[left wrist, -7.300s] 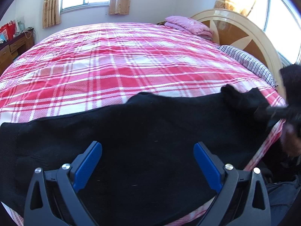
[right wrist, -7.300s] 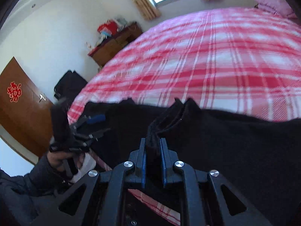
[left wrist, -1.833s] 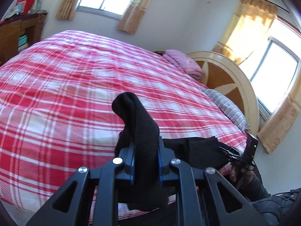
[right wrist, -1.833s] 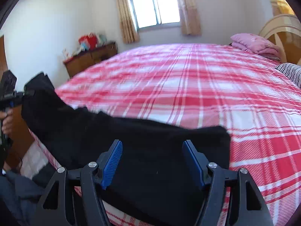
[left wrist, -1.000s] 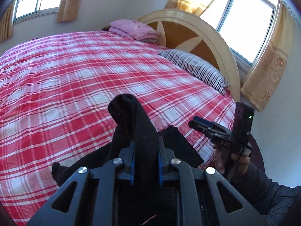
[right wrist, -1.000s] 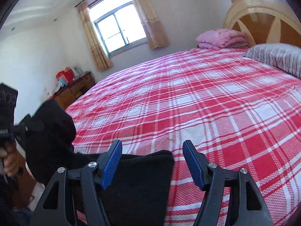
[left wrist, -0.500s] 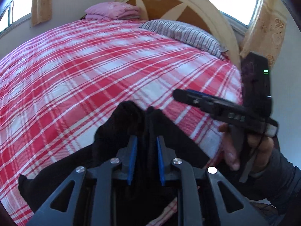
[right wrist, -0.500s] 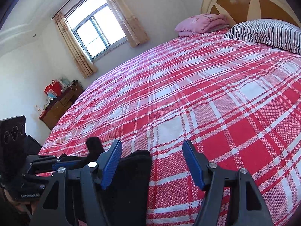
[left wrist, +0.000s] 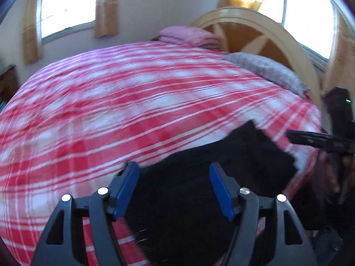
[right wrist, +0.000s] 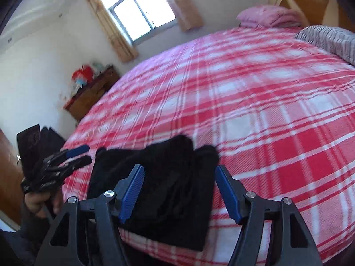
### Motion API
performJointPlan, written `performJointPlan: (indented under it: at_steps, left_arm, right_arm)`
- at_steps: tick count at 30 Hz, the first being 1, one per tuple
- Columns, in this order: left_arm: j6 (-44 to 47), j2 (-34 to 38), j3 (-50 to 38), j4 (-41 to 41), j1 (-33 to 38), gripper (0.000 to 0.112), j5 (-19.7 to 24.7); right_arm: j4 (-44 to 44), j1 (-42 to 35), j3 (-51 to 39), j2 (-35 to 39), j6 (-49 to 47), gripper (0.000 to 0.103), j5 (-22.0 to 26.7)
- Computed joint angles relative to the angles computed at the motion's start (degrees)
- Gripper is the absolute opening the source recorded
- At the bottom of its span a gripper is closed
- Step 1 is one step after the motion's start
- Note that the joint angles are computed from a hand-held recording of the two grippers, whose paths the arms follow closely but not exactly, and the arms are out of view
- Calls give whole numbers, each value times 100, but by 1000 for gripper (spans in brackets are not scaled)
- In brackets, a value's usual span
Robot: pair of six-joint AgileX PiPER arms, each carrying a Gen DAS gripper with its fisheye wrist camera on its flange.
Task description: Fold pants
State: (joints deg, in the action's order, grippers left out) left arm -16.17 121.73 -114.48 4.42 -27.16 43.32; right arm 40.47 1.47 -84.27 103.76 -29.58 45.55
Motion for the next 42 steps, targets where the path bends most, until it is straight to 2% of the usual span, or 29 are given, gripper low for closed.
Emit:
performJointPlan:
  at_steps: [2, 3, 4, 6, 8, 9, 12, 14, 16, 20, 22, 24, 26, 29, 31, 34, 36, 42]
  left_arm:
    - [-415, -100, 425, 225, 181, 69, -132]
    - [-512, -151, 606, 267, 225, 69, -234]
    - [-620, -156, 718, 315, 276, 69, -288]
    - [-741, -178, 897, 318, 334, 70, -384]
    - [-860, -144, 951, 336, 330, 74, -477]
    - [-873, -143, 962, 341, 327, 74, -500]
    - [-987, -74, 935, 541, 252, 77, -573]
    - [-1135, 42, 853, 829, 208, 88, -624]
    - [-1304, 131, 789, 1012, 190, 93, -600]
    - [-1265, 293, 626, 922, 231, 93, -550]
    - [-1343, 276, 670, 1011, 219, 93, -575]
    - [-1376, 267, 687, 1012, 217, 93, -579]
    - [-1447, 259, 690, 1000, 224, 93, -581]
    - [-1577, 261, 680, 1149, 169, 93, -546]
    - [-1625, 274, 656, 1278, 128, 93, -489]
    - [-1657, 278, 652, 1367, 103, 94, -448]
    - [-1691, 288, 643, 1418, 96, 96, -431]
    - [-1664, 305, 661, 1301, 125, 97, -472]
  right_arm:
    - [-572, 234, -56, 87, 361, 68, 34]
    - [-778, 317, -33, 108, 501, 63, 16]
    - [-879, 373, 12, 126, 560, 57, -3]
    - [-1009, 412, 47, 138, 580, 28, -4]
    - [-951, 417, 209, -8, 430, 16, -131]
    - [-798, 394, 371, -170, 262, 15, -218]
    - [-774, 427, 754, -606, 156, 15, -501]
    - [-1096, 478, 837, -711, 407, 15, -644]
    - [-1611, 487, 787, -607, 919, 15, -556]
    - [-1680, 399, 701, -392, 920, 16, -385]
    - [-1611, 405, 714, -501, 929, 23, -479]
    - [-2205, 600, 777, -696, 1418, 28, -867]
    - [-2282, 729, 803, -861, 1382, 30, -1251]
    - [-891, 646, 431, -662, 15, 44, -958]
    - [-451, 713, 10, -273, -348, 46, -649]
    - [-1115, 899, -828, 506, 504, 46, -226]
    - [-1632, 941, -1123, 870, 1081, 46, -129]
    - [-419, 378, -1256, 1163, 502, 46, 300]
